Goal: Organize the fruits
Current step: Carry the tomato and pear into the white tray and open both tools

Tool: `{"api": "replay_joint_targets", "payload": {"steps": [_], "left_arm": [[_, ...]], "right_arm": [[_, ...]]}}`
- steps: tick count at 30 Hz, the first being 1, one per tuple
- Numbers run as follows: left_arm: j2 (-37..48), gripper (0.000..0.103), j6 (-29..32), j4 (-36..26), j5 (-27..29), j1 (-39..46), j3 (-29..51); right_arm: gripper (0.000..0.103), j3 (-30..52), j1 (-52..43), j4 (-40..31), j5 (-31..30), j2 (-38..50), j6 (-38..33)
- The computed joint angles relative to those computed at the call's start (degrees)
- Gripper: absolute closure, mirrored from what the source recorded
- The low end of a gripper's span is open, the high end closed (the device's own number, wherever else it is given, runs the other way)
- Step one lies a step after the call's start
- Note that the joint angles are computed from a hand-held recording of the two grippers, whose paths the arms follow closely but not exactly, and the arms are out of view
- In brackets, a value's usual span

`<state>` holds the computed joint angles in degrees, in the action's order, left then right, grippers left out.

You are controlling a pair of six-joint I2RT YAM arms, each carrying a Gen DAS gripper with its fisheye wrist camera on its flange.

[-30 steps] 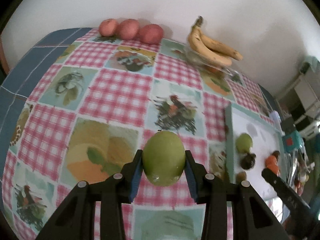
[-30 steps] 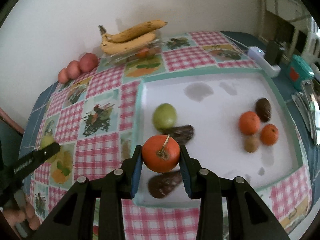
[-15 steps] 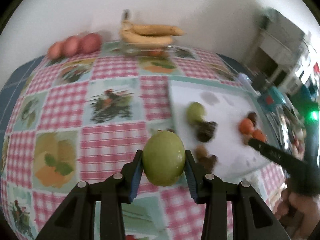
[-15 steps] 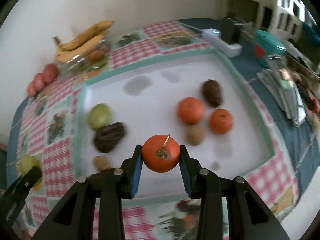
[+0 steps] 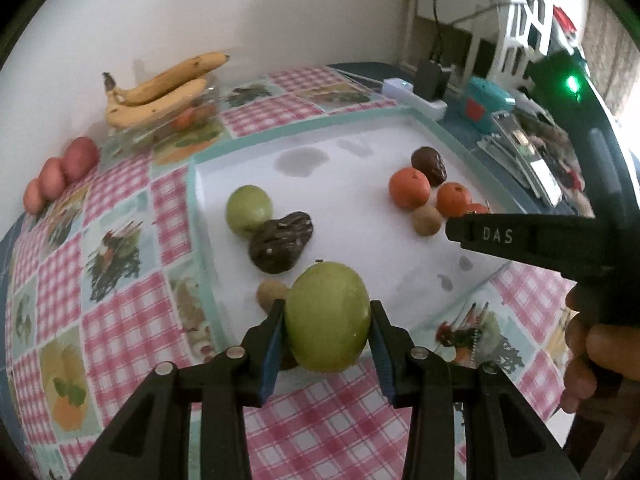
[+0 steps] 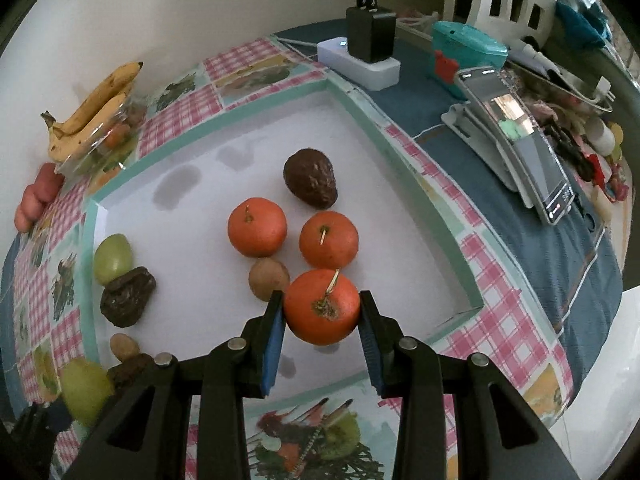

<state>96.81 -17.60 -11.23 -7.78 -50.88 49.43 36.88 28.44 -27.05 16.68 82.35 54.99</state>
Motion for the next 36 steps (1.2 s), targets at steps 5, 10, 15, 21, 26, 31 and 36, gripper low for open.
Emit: {"api": "replay_joint_targets", "payload": {"steps": [5, 10, 15, 21, 26, 31, 36], "left_arm": [[3.9, 0.061, 0.7, 0.6, -0.3, 0.9, 2.5], [5.9, 0.061, 1.5, 1.6, 0.5, 2.1, 3.2], [7.3, 0.061, 3.6, 2.6, -1.3, 1.3, 3.9], [7.6, 0.061, 4.5, 3.1, -2.3, 0.7, 3.8], [6.5, 0.061, 3.2, 2.3, -0.8, 2.1, 3.4], [6.1, 0.06, 2.4, 2.5, -1.4, 3.7, 2.8], [5.9, 0.058, 1.9, 2.9, 1.0, 4.7, 2.6]], "right_arm": [[0.066, -0.4, -1.8, 0.3, -1.0, 0.3, -0.9], [0.066, -1.1, -3.8, 1.5, -2.5, 1.0, -1.8], [0.066, -1.1, -5.0, 2.5, -3.5, 2.6, -3.0], [0.065, 0.3, -4.8, 2.4, -2.3, 4.7, -3.8], [0.065, 0.8, -4.5, 2.1, -1.8, 5.2, -3.9], [0.065, 0.7, -4.5, 2.0, -1.8, 5.0, -3.9], [0.065, 0.9, -4.6, 2.1, -1.7, 5.3, -4.1]]}}
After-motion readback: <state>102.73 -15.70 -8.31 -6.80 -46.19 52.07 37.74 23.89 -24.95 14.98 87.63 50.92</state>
